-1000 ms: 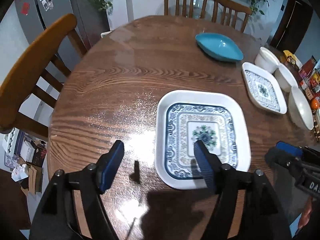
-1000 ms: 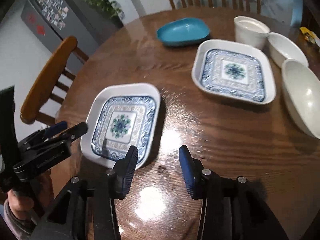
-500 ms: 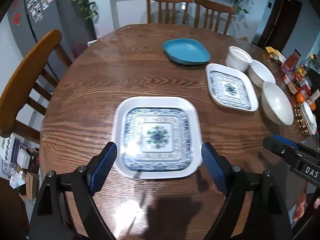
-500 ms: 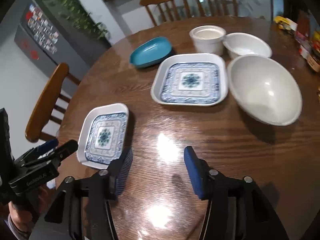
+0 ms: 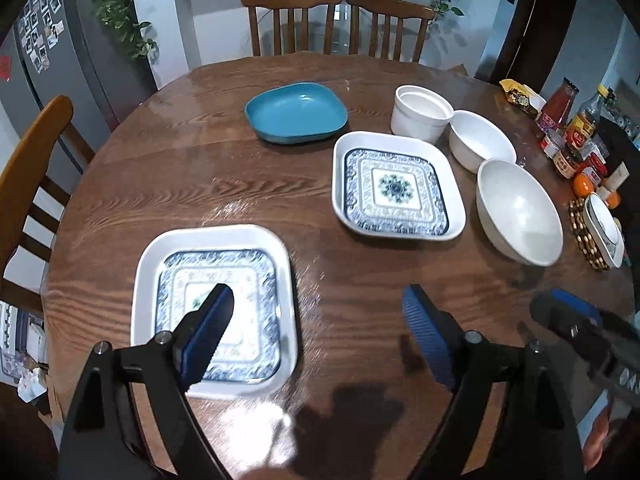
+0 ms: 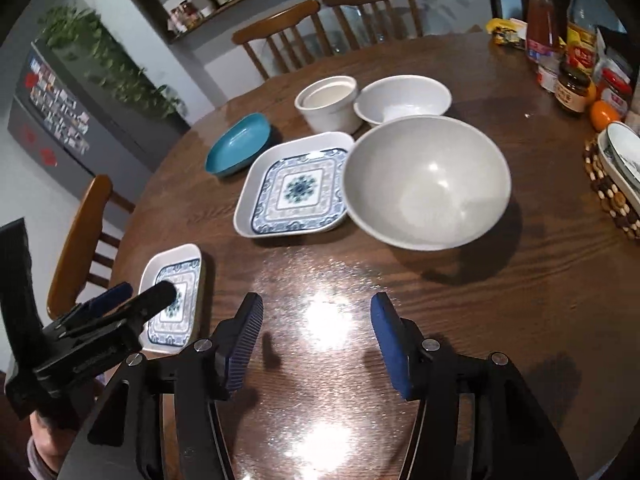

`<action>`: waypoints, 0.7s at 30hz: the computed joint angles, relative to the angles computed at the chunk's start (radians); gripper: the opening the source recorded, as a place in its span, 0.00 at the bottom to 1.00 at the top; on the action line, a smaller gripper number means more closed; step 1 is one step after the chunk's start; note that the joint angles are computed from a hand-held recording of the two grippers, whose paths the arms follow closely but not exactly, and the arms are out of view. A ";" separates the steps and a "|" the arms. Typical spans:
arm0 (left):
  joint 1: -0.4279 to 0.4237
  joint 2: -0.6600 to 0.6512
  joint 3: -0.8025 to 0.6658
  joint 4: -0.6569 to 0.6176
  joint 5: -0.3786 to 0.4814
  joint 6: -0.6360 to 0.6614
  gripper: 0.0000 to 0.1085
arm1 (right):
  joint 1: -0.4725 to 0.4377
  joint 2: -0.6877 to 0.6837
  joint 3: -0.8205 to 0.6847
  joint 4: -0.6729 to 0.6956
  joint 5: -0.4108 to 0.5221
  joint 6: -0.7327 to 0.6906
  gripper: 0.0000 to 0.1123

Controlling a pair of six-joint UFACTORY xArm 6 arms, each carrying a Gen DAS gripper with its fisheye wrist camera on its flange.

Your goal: Organize plates and bowls

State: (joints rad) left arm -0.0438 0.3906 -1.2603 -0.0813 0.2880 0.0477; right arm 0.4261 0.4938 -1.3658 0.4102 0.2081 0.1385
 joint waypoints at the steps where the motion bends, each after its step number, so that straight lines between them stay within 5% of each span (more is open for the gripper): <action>1: -0.002 0.013 -0.017 0.022 0.006 -0.025 0.79 | -0.002 -0.001 0.002 0.007 -0.001 -0.007 0.51; 8: -0.009 0.173 -0.229 0.197 0.049 -0.248 0.79 | -0.021 0.020 -0.018 0.054 0.021 -0.060 0.51; 10: -0.010 0.258 -0.346 0.290 0.111 -0.334 0.79 | -0.025 0.031 -0.033 0.067 0.032 -0.079 0.51; 13: -0.017 0.352 -0.484 0.259 0.212 -0.323 0.75 | -0.029 0.051 -0.062 0.070 0.051 -0.095 0.51; 19: -0.027 0.469 -0.661 0.260 0.306 -0.301 0.62 | -0.043 0.103 -0.135 0.068 0.100 -0.108 0.51; 21: -0.027 0.505 -0.718 0.245 0.349 -0.280 0.47 | -0.047 0.123 -0.162 0.068 0.116 -0.111 0.51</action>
State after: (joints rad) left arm -0.0713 0.8956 -1.9783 0.1633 0.6373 -0.2324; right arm 0.3789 0.6166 -1.5282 0.4783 0.3236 0.0274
